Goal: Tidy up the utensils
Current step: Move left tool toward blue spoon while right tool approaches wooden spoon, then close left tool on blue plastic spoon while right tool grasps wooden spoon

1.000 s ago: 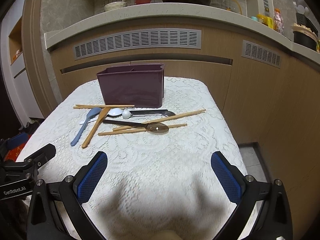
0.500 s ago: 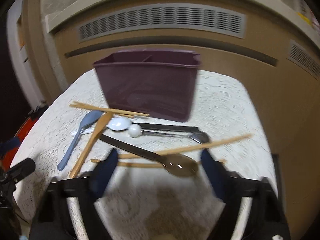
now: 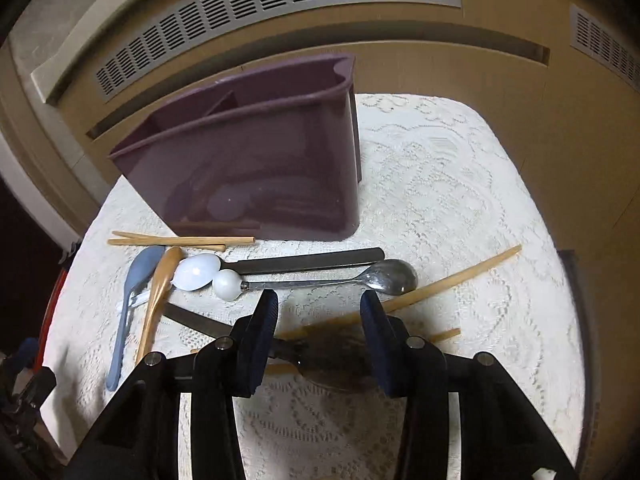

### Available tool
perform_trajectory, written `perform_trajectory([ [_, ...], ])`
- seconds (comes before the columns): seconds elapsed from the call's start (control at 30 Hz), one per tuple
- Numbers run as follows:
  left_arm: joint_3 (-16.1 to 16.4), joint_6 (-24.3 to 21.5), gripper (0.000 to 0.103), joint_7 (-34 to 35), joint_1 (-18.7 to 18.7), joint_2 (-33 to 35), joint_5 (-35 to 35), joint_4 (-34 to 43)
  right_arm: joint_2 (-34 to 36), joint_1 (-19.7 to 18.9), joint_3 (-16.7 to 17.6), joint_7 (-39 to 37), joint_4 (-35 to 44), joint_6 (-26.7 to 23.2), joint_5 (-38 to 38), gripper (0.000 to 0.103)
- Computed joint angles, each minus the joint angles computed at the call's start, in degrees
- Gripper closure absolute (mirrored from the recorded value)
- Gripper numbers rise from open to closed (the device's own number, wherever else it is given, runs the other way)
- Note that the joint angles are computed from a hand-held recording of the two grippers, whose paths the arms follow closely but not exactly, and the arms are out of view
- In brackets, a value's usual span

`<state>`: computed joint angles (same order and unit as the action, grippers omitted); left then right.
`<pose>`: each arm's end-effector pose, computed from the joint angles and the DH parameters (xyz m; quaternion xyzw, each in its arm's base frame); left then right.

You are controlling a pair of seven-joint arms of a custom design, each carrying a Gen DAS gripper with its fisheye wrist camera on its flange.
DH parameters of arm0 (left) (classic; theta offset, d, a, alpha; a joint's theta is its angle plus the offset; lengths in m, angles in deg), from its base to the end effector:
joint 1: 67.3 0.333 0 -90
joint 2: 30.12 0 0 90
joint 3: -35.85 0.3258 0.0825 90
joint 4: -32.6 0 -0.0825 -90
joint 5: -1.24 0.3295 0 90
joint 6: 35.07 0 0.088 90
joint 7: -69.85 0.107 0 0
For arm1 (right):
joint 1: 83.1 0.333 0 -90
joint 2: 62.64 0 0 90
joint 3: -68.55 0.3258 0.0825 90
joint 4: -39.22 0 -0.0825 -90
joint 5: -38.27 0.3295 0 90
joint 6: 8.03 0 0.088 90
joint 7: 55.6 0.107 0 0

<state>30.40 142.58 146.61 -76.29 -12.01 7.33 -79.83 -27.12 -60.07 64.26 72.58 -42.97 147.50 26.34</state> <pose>0.6013 -0.1572 0.4579 -0.6121 0.6819 -0.3370 0.2163 0.6756 0.2525 0.4393 -0.6146 0.7146 -0.1775 0.2830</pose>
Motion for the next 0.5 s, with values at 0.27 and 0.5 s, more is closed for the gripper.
perform_trajectory([
  [0.27,-5.78,-6.75,0.027,8.23,2.04,10.23,-5.56,16.43,-2.07,4.65,-3.72,1.18,-2.53,1.57,-7.27,0.061],
  [0.5,-3.32,-25.56,0.063,9.89,-0.93,22.46,-3.03,39.24,-6.28,6.99,-4.61,3.38,-9.27,3.86,-15.27,0.054],
])
